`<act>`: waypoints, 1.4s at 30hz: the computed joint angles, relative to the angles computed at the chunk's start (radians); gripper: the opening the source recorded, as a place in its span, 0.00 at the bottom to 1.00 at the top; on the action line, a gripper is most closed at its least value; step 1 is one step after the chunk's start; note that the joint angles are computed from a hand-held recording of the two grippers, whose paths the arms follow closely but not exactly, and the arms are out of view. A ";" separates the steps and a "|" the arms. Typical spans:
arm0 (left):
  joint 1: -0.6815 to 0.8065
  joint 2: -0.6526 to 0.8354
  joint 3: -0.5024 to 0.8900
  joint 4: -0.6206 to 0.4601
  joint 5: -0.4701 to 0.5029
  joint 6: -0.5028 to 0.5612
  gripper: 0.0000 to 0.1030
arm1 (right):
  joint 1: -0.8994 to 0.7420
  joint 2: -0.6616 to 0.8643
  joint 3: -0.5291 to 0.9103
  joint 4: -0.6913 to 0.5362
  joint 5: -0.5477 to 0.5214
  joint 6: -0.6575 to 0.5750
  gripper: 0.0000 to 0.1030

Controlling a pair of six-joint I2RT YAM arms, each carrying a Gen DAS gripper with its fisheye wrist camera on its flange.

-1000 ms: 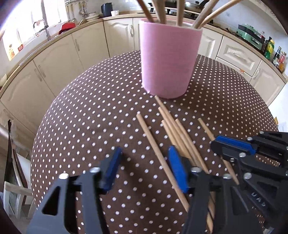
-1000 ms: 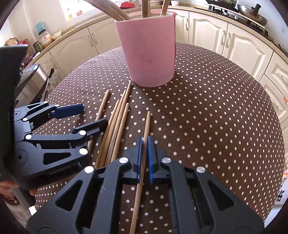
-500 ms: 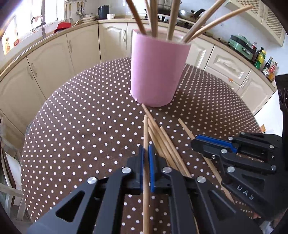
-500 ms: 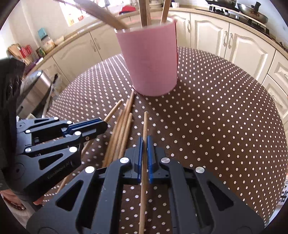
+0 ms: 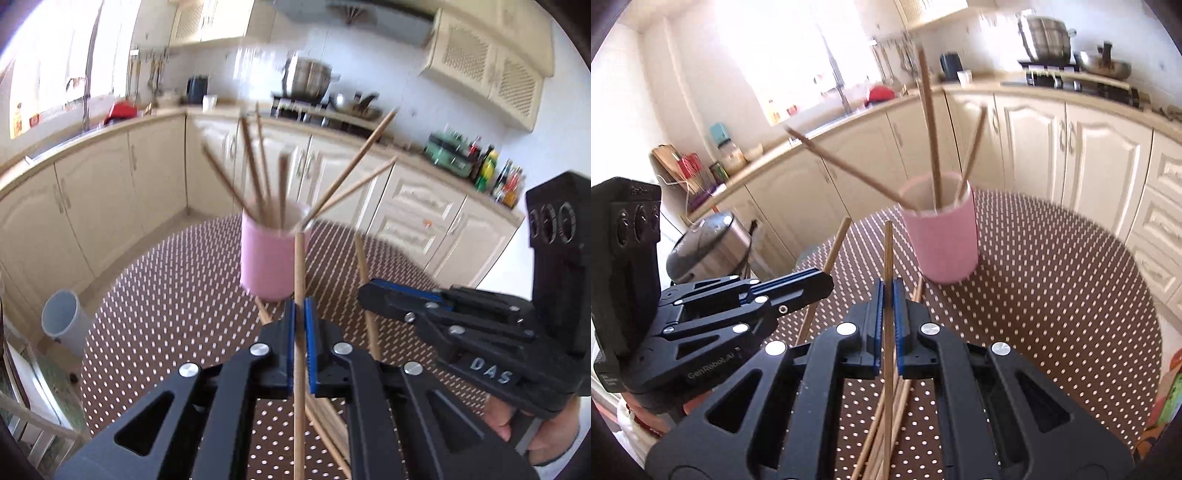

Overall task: Organize utensils
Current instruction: 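Lift both chopsticks upright and carry them over the pink cup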

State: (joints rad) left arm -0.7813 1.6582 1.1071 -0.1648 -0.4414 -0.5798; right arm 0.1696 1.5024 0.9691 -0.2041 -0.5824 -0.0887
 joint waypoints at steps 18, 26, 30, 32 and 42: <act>-0.124 -0.112 -0.067 0.126 -0.172 0.015 0.06 | 0.011 -0.215 -0.060 0.003 0.004 0.018 0.06; -0.112 -0.101 -0.057 0.184 -0.211 0.078 0.06 | 0.009 -0.210 -0.047 0.030 0.007 0.014 0.06; -0.101 -0.091 -0.056 0.261 -0.227 0.133 0.06 | 0.004 -0.192 -0.021 0.044 0.006 0.016 0.06; -0.094 -0.088 -0.058 0.308 -0.247 0.163 0.06 | 0.002 -0.185 -0.005 0.060 0.007 0.023 0.06; -0.028 -0.045 -0.013 0.571 -0.311 0.331 0.06 | 0.038 -0.128 0.123 0.130 0.075 0.043 0.06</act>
